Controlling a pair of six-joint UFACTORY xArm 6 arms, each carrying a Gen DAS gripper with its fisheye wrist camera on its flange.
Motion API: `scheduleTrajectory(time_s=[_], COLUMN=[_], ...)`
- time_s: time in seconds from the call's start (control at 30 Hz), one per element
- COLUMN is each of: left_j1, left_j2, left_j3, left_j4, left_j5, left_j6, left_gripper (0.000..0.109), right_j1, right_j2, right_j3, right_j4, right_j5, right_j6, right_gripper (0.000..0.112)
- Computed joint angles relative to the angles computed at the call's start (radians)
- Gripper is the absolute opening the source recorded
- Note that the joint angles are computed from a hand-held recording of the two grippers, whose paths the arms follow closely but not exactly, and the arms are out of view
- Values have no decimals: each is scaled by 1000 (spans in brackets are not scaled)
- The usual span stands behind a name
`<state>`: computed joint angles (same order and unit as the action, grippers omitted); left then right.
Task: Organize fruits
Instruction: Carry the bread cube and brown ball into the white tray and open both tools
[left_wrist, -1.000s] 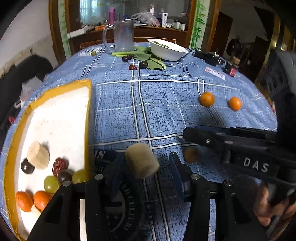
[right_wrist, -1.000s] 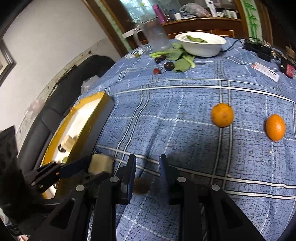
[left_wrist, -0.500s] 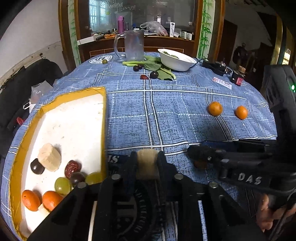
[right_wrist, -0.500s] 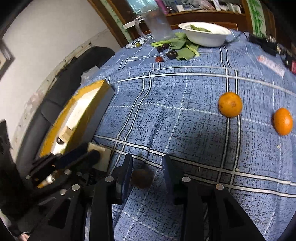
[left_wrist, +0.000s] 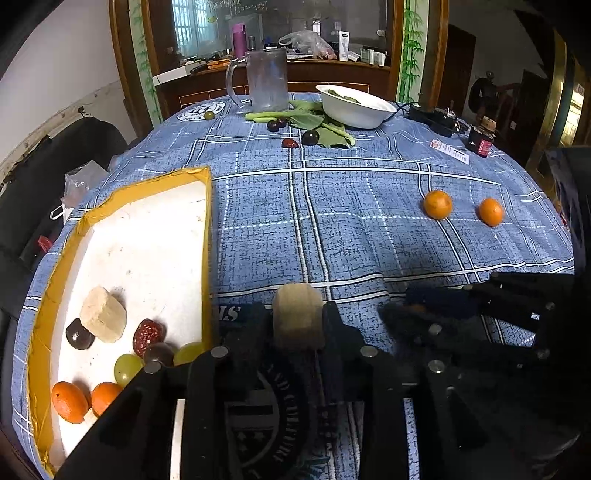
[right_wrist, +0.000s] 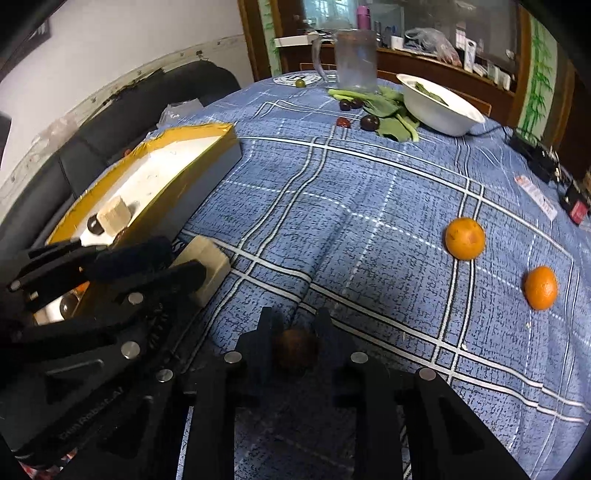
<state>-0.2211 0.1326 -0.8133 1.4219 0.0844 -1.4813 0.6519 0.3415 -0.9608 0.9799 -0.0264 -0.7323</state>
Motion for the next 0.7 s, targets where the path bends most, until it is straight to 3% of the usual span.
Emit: scheduleTrajectory(time_s=[0.13, 0.23, 0.33, 0.43, 0.53, 0.7], left_j1=[-12, -44, -68, -33, -32, 8], left_j2=[19, 36, 38, 27, -14, -115], left_j3=[-7, -30, -43, -33, -9, 51], left_j4=[-34, 13, 102, 133, 210, 349], left_j5=[-14, 49, 124, 49, 58, -17], left_j6=[43, 11, -85, -127, -214, -388], left_gripper=[44, 45, 29, 29, 29, 29], right_j1=[-19, -26, -37, -48, -50, -42], right_j2=[-7, -13, -18, -19, -12, -16], right_j3=[-10, -17, -40, -56, -69, -89], right_j4=[97, 177, 310, 380, 423, 582], right_j5=[-12, -16, 18, 56, 66, 73], right_j6=[-42, -88, -198, -256, -291, -452], right_gripper=[24, 24, 24, 24, 24, 24])
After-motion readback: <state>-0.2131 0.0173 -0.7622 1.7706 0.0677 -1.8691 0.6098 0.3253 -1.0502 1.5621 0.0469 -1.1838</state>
